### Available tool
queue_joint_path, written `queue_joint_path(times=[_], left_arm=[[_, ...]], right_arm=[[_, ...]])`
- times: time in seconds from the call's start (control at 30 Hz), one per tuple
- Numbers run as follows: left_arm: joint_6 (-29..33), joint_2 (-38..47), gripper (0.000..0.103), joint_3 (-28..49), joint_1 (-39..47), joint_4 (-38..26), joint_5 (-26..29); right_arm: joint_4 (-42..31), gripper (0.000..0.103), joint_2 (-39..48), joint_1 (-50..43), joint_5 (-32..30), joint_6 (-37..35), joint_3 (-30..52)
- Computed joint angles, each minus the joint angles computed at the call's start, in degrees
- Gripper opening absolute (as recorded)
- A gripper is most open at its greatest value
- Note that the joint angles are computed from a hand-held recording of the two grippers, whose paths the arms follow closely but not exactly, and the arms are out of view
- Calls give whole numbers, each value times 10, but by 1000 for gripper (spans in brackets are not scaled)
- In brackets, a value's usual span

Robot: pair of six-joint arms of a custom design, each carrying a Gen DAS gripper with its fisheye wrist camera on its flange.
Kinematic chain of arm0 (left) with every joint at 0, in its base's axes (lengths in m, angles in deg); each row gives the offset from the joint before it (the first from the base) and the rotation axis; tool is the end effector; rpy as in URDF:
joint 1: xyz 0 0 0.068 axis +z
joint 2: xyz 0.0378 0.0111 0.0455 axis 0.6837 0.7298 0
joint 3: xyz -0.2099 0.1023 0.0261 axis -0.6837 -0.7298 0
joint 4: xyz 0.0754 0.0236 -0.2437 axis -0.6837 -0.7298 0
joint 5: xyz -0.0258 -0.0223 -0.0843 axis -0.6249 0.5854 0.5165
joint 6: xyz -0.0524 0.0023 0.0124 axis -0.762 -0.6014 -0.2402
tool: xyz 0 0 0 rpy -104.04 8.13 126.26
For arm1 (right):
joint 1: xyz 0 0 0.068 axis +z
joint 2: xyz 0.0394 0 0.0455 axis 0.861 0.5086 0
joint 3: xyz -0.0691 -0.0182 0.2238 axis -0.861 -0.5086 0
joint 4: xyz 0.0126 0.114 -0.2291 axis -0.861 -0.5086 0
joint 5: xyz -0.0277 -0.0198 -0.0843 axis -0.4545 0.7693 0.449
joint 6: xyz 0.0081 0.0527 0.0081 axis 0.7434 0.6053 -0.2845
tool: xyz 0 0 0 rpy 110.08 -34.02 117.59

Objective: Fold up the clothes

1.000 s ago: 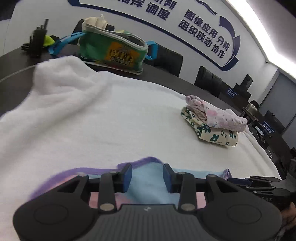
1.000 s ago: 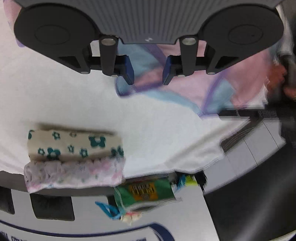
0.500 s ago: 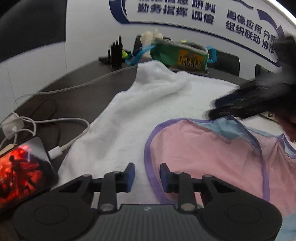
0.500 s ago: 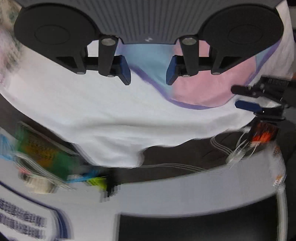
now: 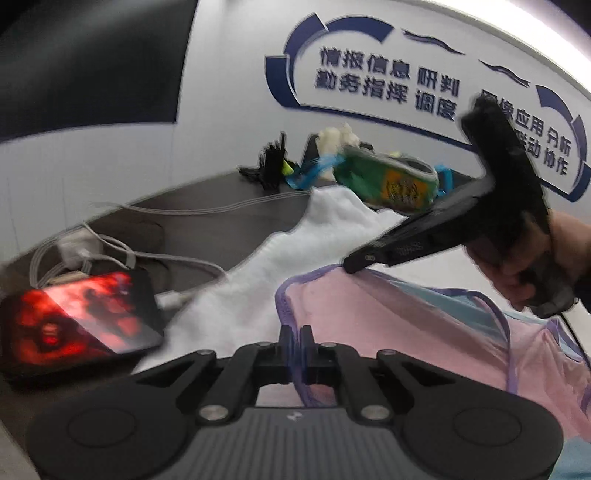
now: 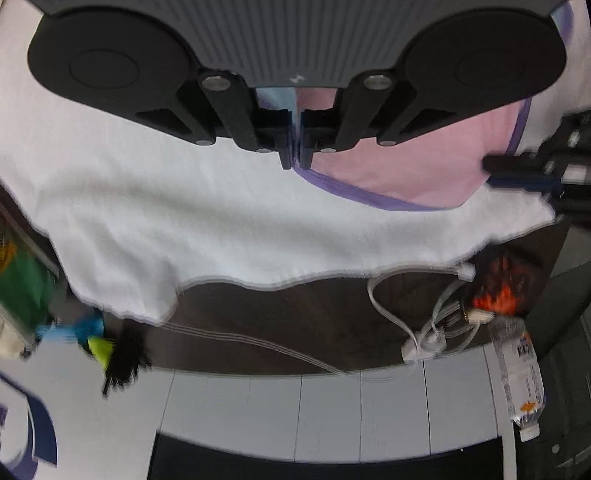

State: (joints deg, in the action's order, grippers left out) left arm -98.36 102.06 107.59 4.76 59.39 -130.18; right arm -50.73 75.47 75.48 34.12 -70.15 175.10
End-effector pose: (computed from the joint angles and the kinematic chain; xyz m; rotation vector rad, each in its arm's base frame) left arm 0.1802 -0.1050 0.0096 -0.6703 1.9460 0.2688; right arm 0.4857 0.1623 0.0417 -1.6943 1.8165 0.5780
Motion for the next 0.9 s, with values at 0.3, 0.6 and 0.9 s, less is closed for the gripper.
queue_joint_path(times=[0.3, 0.6, 0.9], left_arm=[[-204, 0, 14, 35, -68, -220, -57], [215, 64, 32, -85, -25, 406, 246], [271, 108, 36, -96, -9, 421, 357]], right_arm=[[151, 6, -71, 73, 28, 6, -180], [193, 39, -305, -178, -116, 44, -416], [-1, 39, -244, -460, -122, -191, -457]])
